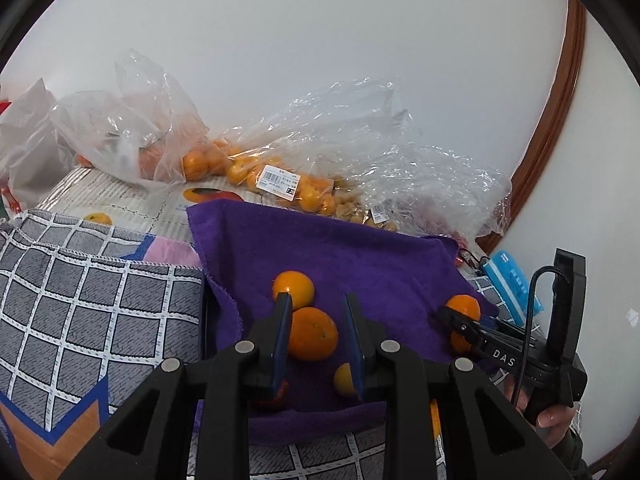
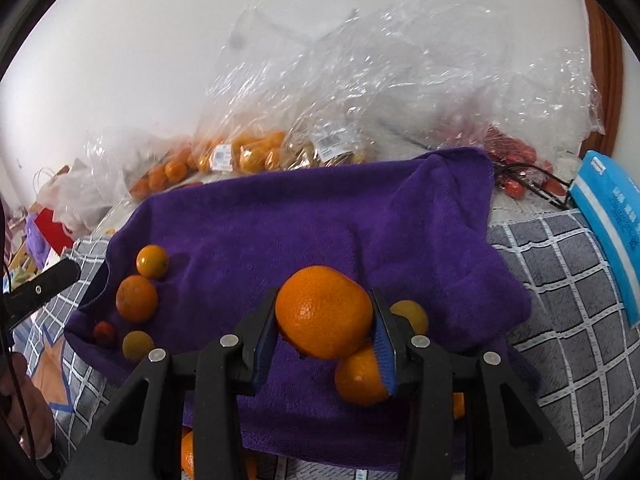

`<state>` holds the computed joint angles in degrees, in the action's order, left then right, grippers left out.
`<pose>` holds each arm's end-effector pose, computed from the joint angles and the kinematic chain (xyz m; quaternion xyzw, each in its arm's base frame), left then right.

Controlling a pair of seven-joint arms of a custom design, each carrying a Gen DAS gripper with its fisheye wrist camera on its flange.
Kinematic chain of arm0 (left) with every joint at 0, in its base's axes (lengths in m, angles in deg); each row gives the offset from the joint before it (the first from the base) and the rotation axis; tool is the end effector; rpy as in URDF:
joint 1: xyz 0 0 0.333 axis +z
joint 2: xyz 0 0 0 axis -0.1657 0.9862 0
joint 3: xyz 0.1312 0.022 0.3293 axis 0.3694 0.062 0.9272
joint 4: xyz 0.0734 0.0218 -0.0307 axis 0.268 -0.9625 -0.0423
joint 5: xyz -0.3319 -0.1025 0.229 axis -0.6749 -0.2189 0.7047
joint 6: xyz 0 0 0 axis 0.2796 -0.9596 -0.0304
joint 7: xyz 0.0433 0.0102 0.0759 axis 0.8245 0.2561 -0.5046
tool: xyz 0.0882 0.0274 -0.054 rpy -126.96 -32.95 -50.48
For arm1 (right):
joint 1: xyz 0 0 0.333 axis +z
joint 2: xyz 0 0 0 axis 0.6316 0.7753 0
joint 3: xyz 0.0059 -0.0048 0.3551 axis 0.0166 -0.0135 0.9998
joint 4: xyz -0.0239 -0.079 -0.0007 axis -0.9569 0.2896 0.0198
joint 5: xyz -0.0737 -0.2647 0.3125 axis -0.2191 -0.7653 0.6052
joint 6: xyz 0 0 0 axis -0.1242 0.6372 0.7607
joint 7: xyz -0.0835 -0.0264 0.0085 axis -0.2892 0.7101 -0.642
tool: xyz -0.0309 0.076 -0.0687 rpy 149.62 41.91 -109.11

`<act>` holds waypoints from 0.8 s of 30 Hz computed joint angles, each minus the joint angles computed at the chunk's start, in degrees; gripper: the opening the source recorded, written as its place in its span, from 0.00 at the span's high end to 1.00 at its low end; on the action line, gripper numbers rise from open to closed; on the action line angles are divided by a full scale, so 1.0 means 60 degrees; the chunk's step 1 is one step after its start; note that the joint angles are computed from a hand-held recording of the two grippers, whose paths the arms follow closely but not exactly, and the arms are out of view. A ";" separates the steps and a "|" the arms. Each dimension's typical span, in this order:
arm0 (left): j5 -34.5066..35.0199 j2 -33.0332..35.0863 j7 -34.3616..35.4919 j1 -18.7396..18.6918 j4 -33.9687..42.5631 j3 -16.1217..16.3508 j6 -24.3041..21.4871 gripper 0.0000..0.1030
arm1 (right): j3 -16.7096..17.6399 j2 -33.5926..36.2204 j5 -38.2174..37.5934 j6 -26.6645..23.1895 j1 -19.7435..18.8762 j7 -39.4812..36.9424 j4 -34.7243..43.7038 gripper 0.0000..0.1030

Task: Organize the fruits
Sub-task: 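Open the left tool to drop the red fruit while the right tool holds the orange, then lower the large orange onto the towel and open the right tool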

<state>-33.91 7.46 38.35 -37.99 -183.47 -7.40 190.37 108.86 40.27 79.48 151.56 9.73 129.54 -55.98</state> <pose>0.6122 -0.2652 0.3186 -0.6809 0.5602 -0.4245 0.2057 0.7150 0.0569 0.2845 -0.7288 0.5636 -0.1372 0.3640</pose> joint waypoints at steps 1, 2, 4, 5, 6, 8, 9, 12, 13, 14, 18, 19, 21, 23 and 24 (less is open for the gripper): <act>0.0009 -0.0004 -0.0013 0.0006 -0.0016 -0.0007 0.0036 0.76 | -0.0033 -0.0013 -0.0021 0.0012 0.0033 -0.0006 -0.0004 0.58; 0.0021 0.0000 -0.0024 0.0017 -0.0013 -0.0023 0.0049 0.76 | -0.0054 -0.0019 -0.0046 0.0036 0.0058 -0.0018 -0.0012 0.58; 0.0043 -0.0001 -0.0061 0.0055 -0.0013 -0.0055 0.0049 0.76 | -0.0110 -0.0024 -0.0105 0.0076 0.0124 -0.0025 -0.0009 0.58; -0.0008 0.0003 -0.0038 0.0011 -0.0003 -0.0013 0.0038 0.76 | -0.0152 -0.0032 -0.0134 0.0116 0.0166 -0.0014 -0.0013 0.58; -0.0040 -0.0007 -0.0021 -0.0013 -0.0009 0.0012 0.0033 0.76 | -0.0222 -0.0054 -0.0162 0.0173 0.0231 0.0019 -0.0024 0.58; -0.0112 0.0006 -0.0002 -0.0049 0.0011 0.0047 0.0017 0.76 | -0.0203 -0.0037 -0.0259 0.0219 0.0205 0.0054 -0.0043 0.58; -0.0129 0.0009 0.0000 -0.0050 0.0018 0.0053 -0.0003 0.76 | -0.0217 -0.0039 -0.0299 0.0237 0.0213 0.0093 -0.0049 0.58; -0.0176 0.0028 0.0013 -0.0081 0.0058 0.0097 -0.0079 0.76 | -0.0193 -0.0007 -0.0405 0.0236 0.0173 0.0205 -0.0036 0.58; -0.0172 0.0030 0.0007 -0.0085 0.0062 0.0102 -0.0084 0.76 | -0.0165 0.0007 -0.0431 0.0240 0.0141 0.0235 -0.0036 0.58; -0.0177 0.0037 0.0011 -0.0099 0.0071 0.0119 -0.0093 0.76 | -0.0140 0.0017 -0.0461 0.0251 0.0110 0.0259 -0.0040 0.58; -0.0268 0.0050 0.0067 -0.0200 0.0080 0.0213 -0.0064 0.76 | -0.0038 -0.0024 -0.0690 0.0614 -0.0037 0.0421 -0.0221 0.58; -0.0271 0.0051 0.0072 -0.0193 0.0075 0.0205 -0.0049 0.76 | -0.0060 -0.0052 -0.0795 0.0693 -0.0041 0.0518 -0.0257 0.58; -0.0260 0.0049 0.0073 -0.0165 0.0061 0.0172 -0.0017 0.76 | -0.0056 -0.0074 -0.1033 0.0765 -0.0086 0.0714 -0.0314 0.58; -0.0373 0.0057 0.0156 -0.0249 0.0079 0.0240 -0.0021 0.76 | -0.0060 -0.0108 -0.1267 0.0824 -0.0131 0.0914 -0.0381 0.58; -0.0484 0.0072 0.0234 -0.0339 0.0102 0.0319 -0.0025 0.76 | -0.0043 -0.0127 -0.1385 0.0857 -0.0172 0.1006 -0.0425 0.58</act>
<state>-36.81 7.89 39.76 -40.03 -182.86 -5.49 190.22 108.60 39.51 71.17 156.71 8.70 135.57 -58.53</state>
